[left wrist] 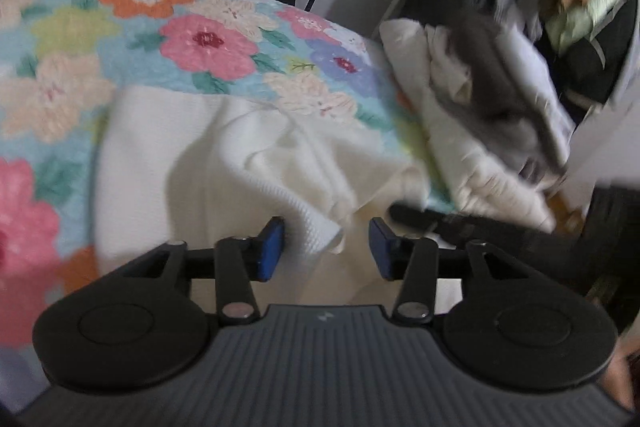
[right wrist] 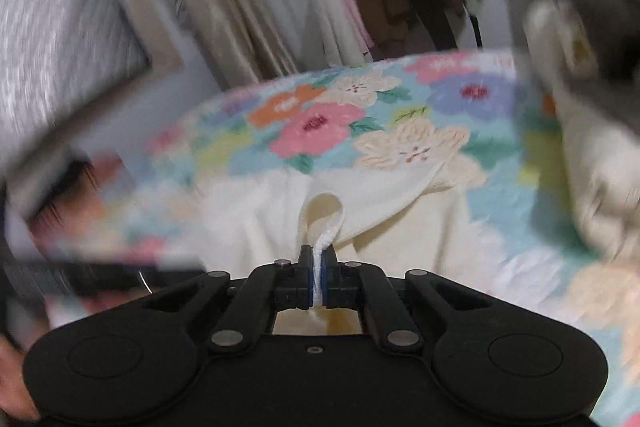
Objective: Fold clothes
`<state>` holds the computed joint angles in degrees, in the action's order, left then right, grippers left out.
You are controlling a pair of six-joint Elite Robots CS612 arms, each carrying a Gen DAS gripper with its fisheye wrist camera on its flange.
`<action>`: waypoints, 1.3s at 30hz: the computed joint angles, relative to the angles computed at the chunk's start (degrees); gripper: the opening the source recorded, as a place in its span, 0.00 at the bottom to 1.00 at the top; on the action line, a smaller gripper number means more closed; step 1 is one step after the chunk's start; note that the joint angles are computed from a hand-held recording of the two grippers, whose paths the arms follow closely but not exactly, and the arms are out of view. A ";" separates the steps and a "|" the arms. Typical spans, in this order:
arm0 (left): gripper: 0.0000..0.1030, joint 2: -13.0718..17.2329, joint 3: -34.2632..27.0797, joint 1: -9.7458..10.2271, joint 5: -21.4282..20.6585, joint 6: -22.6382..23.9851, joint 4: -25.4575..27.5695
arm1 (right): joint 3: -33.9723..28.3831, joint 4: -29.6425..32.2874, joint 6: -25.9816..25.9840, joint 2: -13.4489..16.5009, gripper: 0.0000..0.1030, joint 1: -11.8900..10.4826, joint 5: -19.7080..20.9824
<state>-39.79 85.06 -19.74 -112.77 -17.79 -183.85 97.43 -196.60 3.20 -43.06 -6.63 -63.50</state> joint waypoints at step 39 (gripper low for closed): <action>0.08 2.38 -4.74 -0.31 9.79 -2.76 1.85 | -1.05 9.53 -0.52 1.16 0.11 -2.67 -2.92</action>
